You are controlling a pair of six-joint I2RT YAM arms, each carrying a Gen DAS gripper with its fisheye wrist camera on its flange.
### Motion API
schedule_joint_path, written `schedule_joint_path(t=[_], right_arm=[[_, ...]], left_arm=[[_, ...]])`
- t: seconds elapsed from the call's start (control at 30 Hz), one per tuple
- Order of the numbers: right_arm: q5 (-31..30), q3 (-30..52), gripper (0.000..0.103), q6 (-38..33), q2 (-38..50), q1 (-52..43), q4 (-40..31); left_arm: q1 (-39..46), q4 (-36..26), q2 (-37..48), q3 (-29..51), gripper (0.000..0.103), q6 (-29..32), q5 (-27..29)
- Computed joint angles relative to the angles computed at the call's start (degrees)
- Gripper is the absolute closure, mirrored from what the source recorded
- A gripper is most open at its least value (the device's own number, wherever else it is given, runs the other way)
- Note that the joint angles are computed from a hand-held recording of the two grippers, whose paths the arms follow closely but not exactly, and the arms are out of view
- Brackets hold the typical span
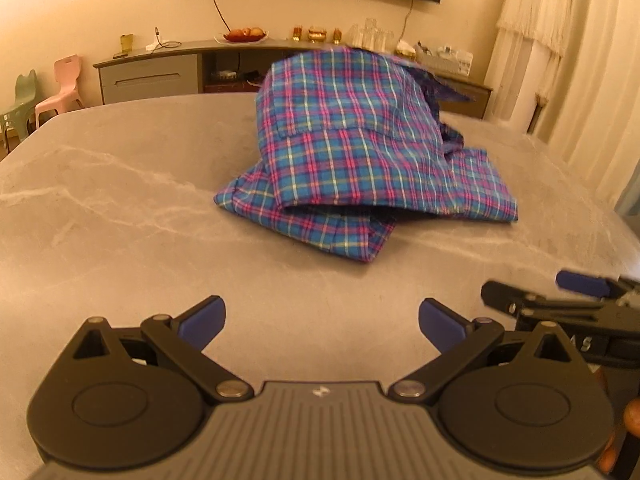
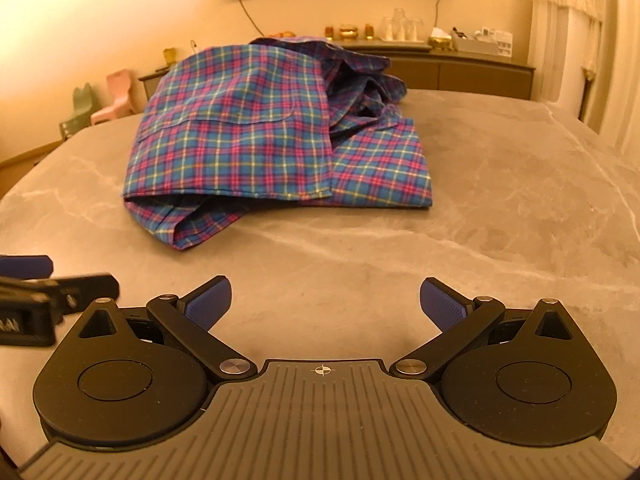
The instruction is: Fold clothes
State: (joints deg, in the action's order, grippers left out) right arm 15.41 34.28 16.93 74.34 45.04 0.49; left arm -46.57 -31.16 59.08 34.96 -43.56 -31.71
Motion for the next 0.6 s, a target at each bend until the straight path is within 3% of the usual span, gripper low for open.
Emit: schedule_joint_path(t=[0.17,0.27,0.4,0.6], right_arm=[[2.96,-0.78,0.005,-1.66,0.38,1.56,1.62],[5.17,-2.20,0.005,-2.95,-0.34,2.69,3.96],[3.32,-2.26,0.005,-3.29,-0.79,2.13,4.06],[2.34,-1.72,0.005,-3.72,-0.52,2.03,2.83]], left_arm=[[0.05,0.67,0.74,-0.44,0.001,-0.04,0.76],[1.17,2.50,-0.21,-1.66,0.004,1.84,4.13],[1.38,3.23,0.71,-1.94,0.013,2.86,6.11],[0.28,2.75,0.81,-1.77,0.015,1.74,4.07]])
